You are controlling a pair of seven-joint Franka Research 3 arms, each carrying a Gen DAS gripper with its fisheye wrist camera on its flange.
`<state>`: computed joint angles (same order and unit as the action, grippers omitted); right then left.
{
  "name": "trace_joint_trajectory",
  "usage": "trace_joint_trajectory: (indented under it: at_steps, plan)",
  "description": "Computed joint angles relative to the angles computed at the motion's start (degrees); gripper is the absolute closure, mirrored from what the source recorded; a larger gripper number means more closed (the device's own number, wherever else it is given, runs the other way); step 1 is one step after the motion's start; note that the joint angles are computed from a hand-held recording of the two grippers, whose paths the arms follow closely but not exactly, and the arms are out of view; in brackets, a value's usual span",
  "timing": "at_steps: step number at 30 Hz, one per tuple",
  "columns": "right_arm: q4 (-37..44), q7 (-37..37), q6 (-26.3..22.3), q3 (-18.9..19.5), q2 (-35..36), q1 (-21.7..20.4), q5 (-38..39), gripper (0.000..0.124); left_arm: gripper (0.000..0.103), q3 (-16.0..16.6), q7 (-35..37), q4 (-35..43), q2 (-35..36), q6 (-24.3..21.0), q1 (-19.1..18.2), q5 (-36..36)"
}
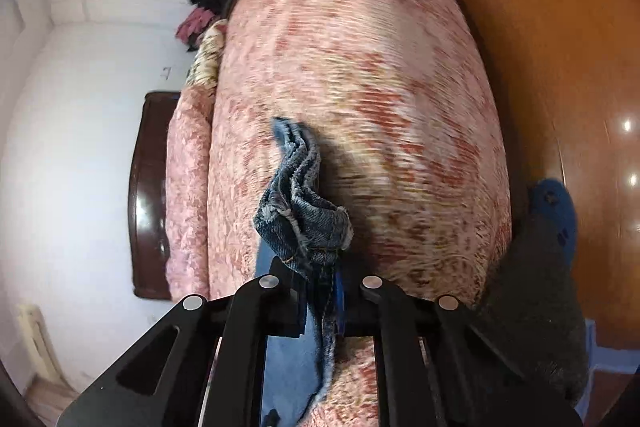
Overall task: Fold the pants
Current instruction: 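Pull the held leg hem with the right tool to straighten the leg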
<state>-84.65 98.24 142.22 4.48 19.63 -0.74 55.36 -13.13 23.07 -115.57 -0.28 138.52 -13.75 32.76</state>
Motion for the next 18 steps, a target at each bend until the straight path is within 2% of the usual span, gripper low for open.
trace_joint_trajectory:
  at_steps: [4, 5, 6, 10, 12, 13, 14, 16, 18]
  plan:
    - [7.45, -1.74, -2.24, 0.01, 1.76, 1.92, -7.1, 0.115, 0.002, 0.25, 3.01, 0.04, -0.46, 0.62, 0.21, -2.64]
    - [10.01, -2.24, -3.0, 0.11, 2.58, 2.46, -8.9, 0.115, 0.002, 0.54, 3.84, -1.07, -1.6, 2.44, 0.52, -3.56]
    - [13.39, -3.16, -4.1, 0.61, 3.74, 3.0, -10.27, 0.115, 0.002, 0.45, 2.49, -1.65, -2.68, 2.2, 0.73, -2.29]
    - [23.72, -5.13, -7.19, 2.21, 7.89, 5.66, -14.98, 0.115, 0.002, 0.02, -2.11, -4.27, -8.41, -2.99, 2.61, 4.07]
    - [28.96, -6.51, -8.84, 3.19, 10.28, 7.9, -17.72, 0.115, 0.002, -0.19, -0.96, -4.56, -9.97, -9.91, 3.74, 4.98]
    - [30.06, -7.16, -9.25, 3.57, 10.79, 8.85, -18.71, 0.115, 0.002, -0.06, -0.82, -5.17, -10.5, -11.05, 4.13, 4.71]
    - [32.0, -7.59, -10.03, 3.82, 11.84, 10.07, -20.07, 0.115, 0.002, 0.3, -1.42, -6.56, -11.54, -11.29, 4.62, 4.14]
    - [37.63, -9.25, -13.07, 4.02, 15.16, 13.77, -24.61, 0.115, 0.002, 1.41, -5.32, -11.44, -14.96, -8.31, 5.97, 2.05]
    - [39.26, -11.8, -15.9, 4.06, 16.74, 17.72, -28.92, 0.115, 0.002, 1.2, -10.05, -15.29, -17.58, -4.92, 7.35, 2.16]
